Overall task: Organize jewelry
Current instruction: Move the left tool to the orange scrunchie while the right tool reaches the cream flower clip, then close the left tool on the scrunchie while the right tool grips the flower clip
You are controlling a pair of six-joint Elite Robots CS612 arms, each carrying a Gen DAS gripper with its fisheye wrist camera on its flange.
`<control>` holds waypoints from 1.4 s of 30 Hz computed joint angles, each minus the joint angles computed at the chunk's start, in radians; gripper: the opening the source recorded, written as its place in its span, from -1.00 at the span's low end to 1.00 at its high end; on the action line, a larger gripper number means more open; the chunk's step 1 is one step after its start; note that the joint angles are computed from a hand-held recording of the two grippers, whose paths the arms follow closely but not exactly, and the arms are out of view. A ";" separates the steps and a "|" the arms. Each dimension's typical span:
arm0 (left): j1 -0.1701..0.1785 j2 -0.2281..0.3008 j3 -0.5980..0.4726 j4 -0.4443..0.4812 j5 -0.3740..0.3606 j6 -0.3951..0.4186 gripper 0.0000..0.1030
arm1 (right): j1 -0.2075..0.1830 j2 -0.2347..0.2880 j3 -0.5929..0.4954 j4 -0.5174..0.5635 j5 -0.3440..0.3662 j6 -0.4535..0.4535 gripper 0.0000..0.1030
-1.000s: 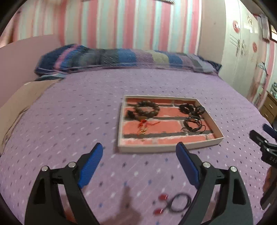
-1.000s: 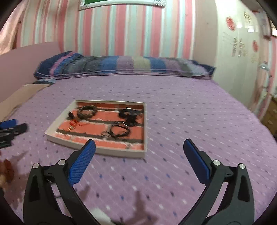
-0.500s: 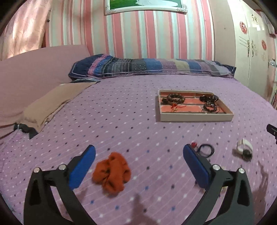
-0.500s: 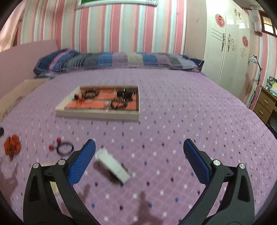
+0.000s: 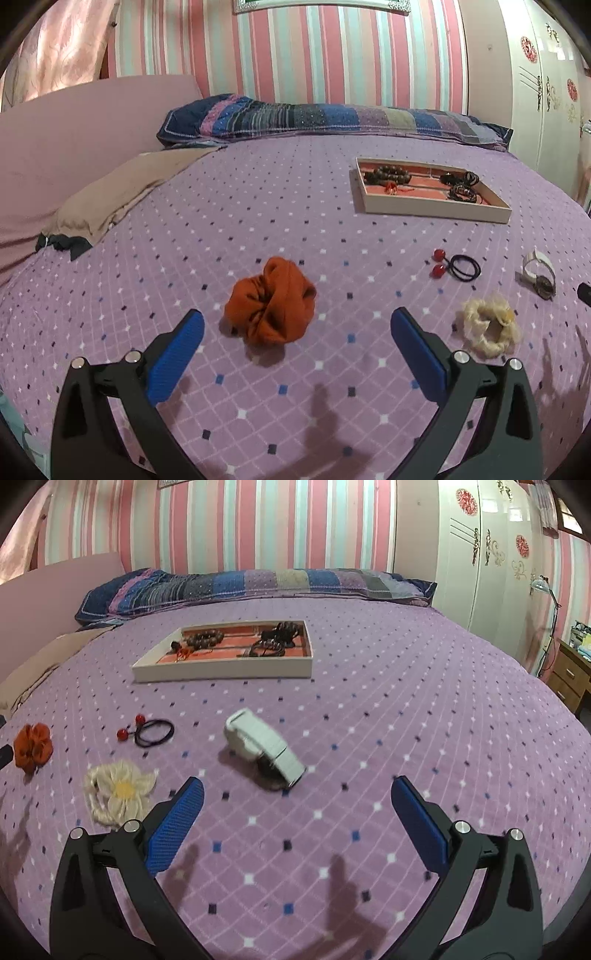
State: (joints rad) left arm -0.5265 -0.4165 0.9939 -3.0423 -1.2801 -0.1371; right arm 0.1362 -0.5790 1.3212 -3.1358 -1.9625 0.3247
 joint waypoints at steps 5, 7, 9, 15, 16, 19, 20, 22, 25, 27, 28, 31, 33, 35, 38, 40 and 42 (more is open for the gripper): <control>0.007 0.014 -0.020 0.029 0.002 -0.004 0.92 | 0.015 0.019 -0.018 0.016 -0.008 0.002 0.92; 0.009 0.020 -0.029 0.034 0.002 0.003 0.92 | 0.018 0.025 -0.030 0.033 -0.006 0.012 0.92; 0.012 0.027 -0.038 0.040 -0.002 0.002 0.92 | 0.021 0.031 -0.040 0.032 0.011 0.018 0.92; 0.023 0.040 -0.063 0.052 -0.036 0.014 0.92 | 0.031 0.047 -0.083 0.050 0.034 0.055 0.91; 0.024 0.041 -0.067 0.053 -0.036 0.018 0.92 | 0.032 0.050 -0.091 0.052 0.045 0.062 0.92; 0.030 0.052 -0.087 0.058 -0.051 0.028 0.92 | 0.039 0.063 -0.122 0.072 0.056 0.051 0.91; 0.031 0.056 -0.096 0.063 -0.053 0.031 0.92 | 0.042 0.068 -0.133 0.078 0.056 0.047 0.91; 0.034 0.067 -0.118 0.082 -0.047 0.034 0.92 | 0.047 0.078 -0.153 0.091 0.064 0.039 0.91; 0.040 0.081 -0.149 0.114 -0.055 0.031 0.92 | 0.054 0.098 -0.191 0.132 0.072 0.028 0.91; 0.043 0.092 -0.170 0.139 -0.059 0.037 0.92 | 0.055 0.105 -0.205 0.159 0.084 0.028 0.91; 0.044 0.095 -0.177 0.147 -0.061 0.041 0.92 | 0.056 0.110 -0.215 0.176 0.092 0.029 0.91; 0.047 0.105 -0.197 0.172 -0.069 0.043 0.92 | 0.056 0.121 -0.236 0.216 0.099 0.031 0.83; 0.050 0.111 -0.209 0.188 -0.078 0.044 0.92 | 0.054 0.124 -0.240 0.228 0.112 0.037 0.78; 0.050 0.116 -0.218 0.194 -0.082 0.050 0.92 | 0.054 0.126 -0.243 0.231 0.119 0.040 0.72; 0.050 0.123 -0.231 0.199 -0.087 0.063 0.91 | 0.051 0.128 -0.248 0.233 0.141 0.036 0.52; 0.051 0.131 -0.246 0.207 -0.096 0.070 0.90 | 0.048 0.132 -0.257 0.243 0.156 0.036 0.38; 0.053 0.138 -0.260 0.219 -0.104 0.069 0.90 | 0.049 0.139 -0.267 0.249 0.161 0.033 0.30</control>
